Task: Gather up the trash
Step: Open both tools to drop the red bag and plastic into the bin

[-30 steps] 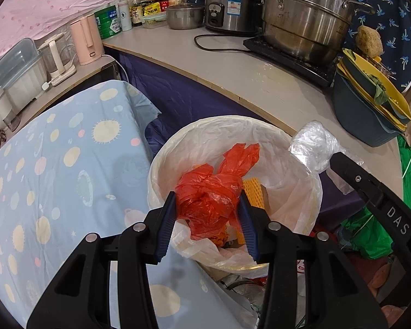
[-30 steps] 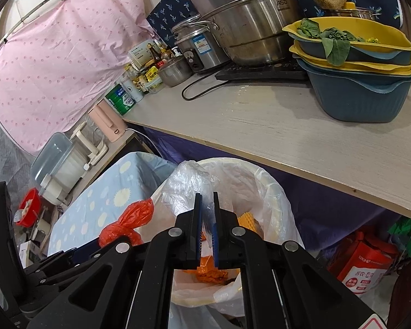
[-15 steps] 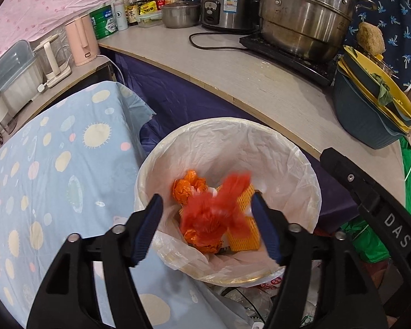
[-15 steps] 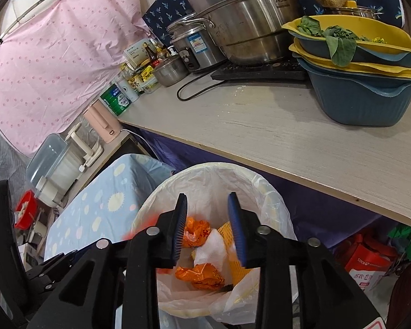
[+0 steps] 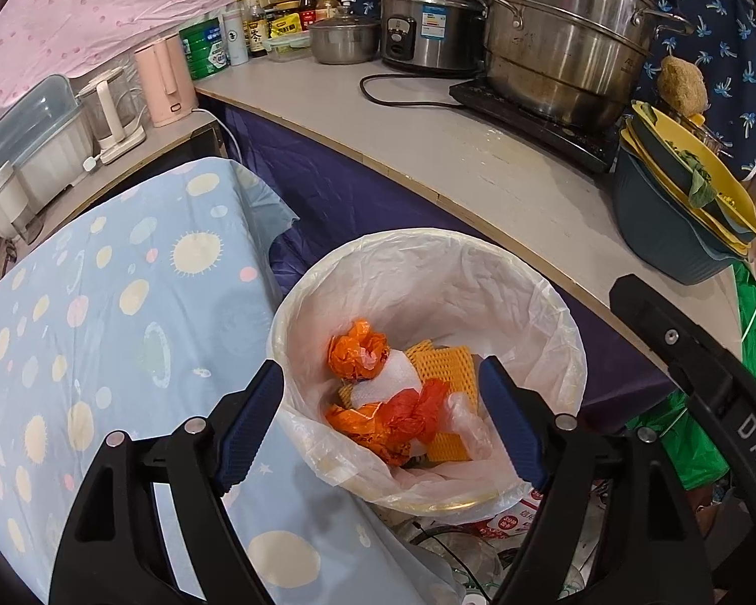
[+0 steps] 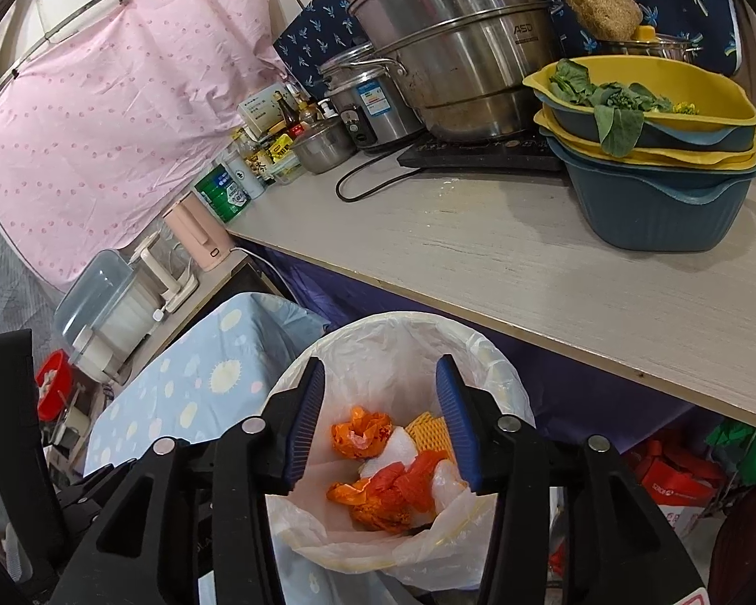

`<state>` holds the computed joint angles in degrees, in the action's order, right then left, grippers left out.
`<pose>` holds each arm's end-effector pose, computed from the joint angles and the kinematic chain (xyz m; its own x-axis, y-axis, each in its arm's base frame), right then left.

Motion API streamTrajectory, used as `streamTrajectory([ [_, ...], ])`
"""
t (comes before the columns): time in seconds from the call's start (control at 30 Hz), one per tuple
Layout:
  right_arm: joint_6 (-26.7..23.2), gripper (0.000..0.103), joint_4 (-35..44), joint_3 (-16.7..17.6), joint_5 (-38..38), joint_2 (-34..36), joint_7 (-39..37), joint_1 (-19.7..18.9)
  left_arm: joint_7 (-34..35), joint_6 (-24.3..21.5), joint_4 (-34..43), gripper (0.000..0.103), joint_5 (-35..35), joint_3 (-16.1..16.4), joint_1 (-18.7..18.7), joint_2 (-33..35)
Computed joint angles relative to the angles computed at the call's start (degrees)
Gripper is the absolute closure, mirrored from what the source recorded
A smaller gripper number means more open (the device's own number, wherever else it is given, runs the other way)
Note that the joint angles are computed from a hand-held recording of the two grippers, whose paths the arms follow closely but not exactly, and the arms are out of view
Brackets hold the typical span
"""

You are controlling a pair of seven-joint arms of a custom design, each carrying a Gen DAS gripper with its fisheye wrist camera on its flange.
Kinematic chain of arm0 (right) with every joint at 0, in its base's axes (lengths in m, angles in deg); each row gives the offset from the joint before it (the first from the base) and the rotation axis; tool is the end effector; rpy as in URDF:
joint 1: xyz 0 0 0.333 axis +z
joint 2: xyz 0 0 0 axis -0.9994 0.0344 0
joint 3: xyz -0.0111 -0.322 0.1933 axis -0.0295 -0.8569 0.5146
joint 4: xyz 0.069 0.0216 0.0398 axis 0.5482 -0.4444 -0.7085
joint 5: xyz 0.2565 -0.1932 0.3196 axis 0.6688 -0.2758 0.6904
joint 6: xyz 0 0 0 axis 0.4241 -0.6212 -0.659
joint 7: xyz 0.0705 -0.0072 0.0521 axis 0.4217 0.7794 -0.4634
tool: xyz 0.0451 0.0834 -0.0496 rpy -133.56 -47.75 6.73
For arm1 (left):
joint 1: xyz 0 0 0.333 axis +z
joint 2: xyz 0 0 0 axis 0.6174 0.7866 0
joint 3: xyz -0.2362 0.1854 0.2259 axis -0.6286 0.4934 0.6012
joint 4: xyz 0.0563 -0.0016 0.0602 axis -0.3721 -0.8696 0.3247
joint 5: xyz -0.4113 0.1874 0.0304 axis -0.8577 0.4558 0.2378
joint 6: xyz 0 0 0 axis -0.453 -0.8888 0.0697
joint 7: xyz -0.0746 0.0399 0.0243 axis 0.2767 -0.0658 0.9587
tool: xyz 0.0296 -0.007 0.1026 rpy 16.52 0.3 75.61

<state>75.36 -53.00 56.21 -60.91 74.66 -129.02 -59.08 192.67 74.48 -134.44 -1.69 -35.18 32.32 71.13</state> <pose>0.6107 0.3709 0.4238 -0.4074 -0.8115 -0.4190 -0.4496 0.5775 -0.6814 0.7053 -0.1873 0.4212 -0.4563 -0.8891 0.0353 -0.7238 0.3478 -0.5959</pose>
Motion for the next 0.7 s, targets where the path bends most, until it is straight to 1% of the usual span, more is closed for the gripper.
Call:
streamTrajectory([
  [0.17, -3.1, 0.053, -0.5, 0.9, 1.8, -1.2, -2.6, 0.7, 0.5, 0.4, -1.6, 0.026, -1.4, -0.2, 0.7, -1.7],
  [0.27, -3.9, 0.052, -1.0, 1.5, 3.0, -1.7, -4.2, 0.8, 1.2, 0.8, -2.9, 0.025, -2.3, -0.3, 1.1, -3.0],
  [0.4, -5.5, 0.045, -1.2, 2.2, 4.4, -2.3, -6.5, 1.3, 1.8, 1.0, -4.8, 0.024, -3.2, -0.1, 1.4, -4.8],
  [0.43, -5.8, 0.044, -1.2, 2.4, 4.8, -2.5, -7.4, 1.4, 1.7, 1.0, -5.2, 0.022, -3.3, 0.0, 1.4, -5.2],
  [0.47, -6.0, 0.043, -1.4, 2.6, 5.2, -2.6, -7.9, 1.5, 1.6, 1.1, -5.7, 0.017, -3.3, 0.2, 1.4, -5.7],
  [0.5, -6.5, 0.041, -1.4, 2.8, 5.8, -2.8, -8.7, 1.6, 1.5, 1.4, -6.2, 0.016, -3.2, 0.4, 1.4, -6.1],
  [0.6, -7.0, 0.038, -1.7, 3.3, 7.5, -3.2, -10.8, 1.9, 1.8, 2.3, -7.7, 0.016, -3.0, 0.8, 1.6, -7.3],
  [0.7, -7.9, 0.035, -1.9, 3.7, 9.1, -3.5, -12.7, 2.1, 1.4, 2.1, -8.7, 0.015, -2.7, 1.3, 1.7, -8.2],
])
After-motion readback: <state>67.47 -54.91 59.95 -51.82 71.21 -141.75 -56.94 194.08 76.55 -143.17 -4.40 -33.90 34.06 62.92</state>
